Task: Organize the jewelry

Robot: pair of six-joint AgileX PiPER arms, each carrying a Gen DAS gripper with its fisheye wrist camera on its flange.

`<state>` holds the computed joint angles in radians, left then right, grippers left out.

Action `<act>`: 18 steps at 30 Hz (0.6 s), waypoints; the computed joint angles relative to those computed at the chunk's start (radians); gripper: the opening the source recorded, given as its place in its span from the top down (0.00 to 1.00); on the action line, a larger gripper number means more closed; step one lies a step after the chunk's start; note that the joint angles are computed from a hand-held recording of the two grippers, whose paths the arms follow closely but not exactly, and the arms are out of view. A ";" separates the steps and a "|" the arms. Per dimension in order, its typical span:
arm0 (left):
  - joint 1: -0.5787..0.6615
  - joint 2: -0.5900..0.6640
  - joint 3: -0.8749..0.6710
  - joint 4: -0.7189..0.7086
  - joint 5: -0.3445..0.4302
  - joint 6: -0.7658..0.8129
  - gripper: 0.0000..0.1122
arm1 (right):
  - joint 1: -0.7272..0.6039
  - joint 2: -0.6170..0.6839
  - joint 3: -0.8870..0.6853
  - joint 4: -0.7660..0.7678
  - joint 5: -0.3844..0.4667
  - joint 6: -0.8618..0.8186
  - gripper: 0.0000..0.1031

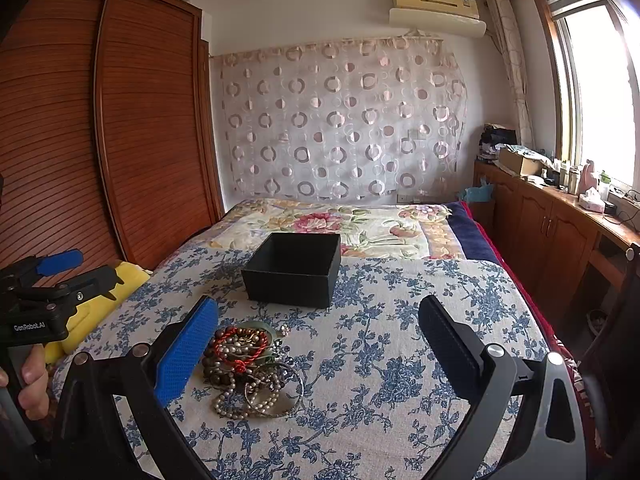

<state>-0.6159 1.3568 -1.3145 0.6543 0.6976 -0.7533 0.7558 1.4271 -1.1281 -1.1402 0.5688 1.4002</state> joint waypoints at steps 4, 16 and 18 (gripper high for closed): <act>-0.001 -0.002 0.004 0.002 -0.001 -0.002 0.15 | 0.003 -0.001 0.001 -0.001 0.002 0.002 0.03; -0.003 -0.005 0.013 0.014 -0.007 -0.015 0.15 | 0.008 -0.006 -0.002 0.004 0.009 -0.006 0.03; -0.003 -0.006 0.014 0.014 -0.007 -0.015 0.15 | 0.007 -0.006 -0.004 0.007 0.008 -0.010 0.03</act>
<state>-0.6191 1.3510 -1.3006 0.6678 0.6902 -0.7679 0.7624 1.4212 -1.1322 -1.1332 0.5769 1.3899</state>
